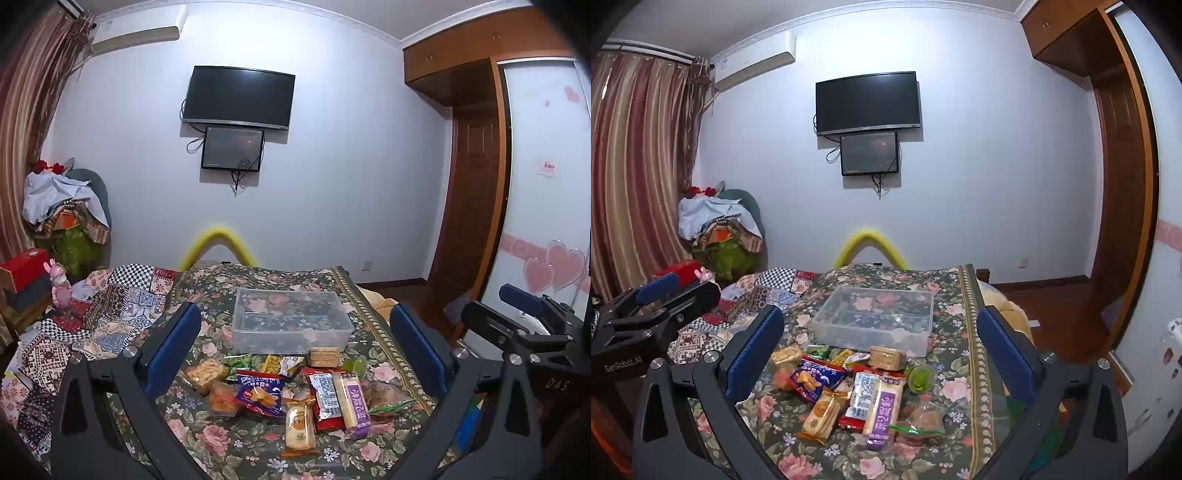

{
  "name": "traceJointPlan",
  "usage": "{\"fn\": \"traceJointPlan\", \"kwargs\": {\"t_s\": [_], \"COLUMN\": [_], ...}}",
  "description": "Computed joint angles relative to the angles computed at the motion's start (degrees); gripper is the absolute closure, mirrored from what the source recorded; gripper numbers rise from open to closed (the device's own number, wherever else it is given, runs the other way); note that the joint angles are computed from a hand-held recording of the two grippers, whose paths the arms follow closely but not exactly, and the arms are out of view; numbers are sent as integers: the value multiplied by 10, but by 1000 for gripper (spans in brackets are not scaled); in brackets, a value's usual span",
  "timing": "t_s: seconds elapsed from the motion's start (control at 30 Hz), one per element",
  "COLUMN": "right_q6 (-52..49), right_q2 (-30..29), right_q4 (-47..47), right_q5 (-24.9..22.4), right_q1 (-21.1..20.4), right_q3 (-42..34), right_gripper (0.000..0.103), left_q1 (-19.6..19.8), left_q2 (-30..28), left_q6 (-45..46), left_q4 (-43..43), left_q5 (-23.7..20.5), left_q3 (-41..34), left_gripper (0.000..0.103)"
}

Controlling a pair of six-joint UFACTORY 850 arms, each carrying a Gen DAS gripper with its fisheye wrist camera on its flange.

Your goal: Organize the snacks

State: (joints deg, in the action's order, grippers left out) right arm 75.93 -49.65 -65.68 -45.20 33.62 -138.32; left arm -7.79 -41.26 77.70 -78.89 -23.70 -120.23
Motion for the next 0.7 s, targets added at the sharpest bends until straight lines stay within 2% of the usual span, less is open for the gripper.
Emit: {"fn": "traceJointPlan", "kwargs": {"t_s": [0.2, 0.53, 0.7], "right_q6": [-10, 4, -11], "right_q2": [0, 10, -1], "right_q4": [1, -11, -1], "right_q5": [1, 2, -1], "right_q1": [0, 2, 1], "right_q3": [0, 20, 1], "right_gripper": [0, 0, 0], "left_q1": [-3, 0, -1], "left_q2": [-10, -9, -4], "left_q6": [-34, -22, -8], "left_q4": [28, 18, 6], "left_q5": [-1, -17, -10], "left_q3": [-12, -11, -1], "left_gripper": [0, 0, 0]}}
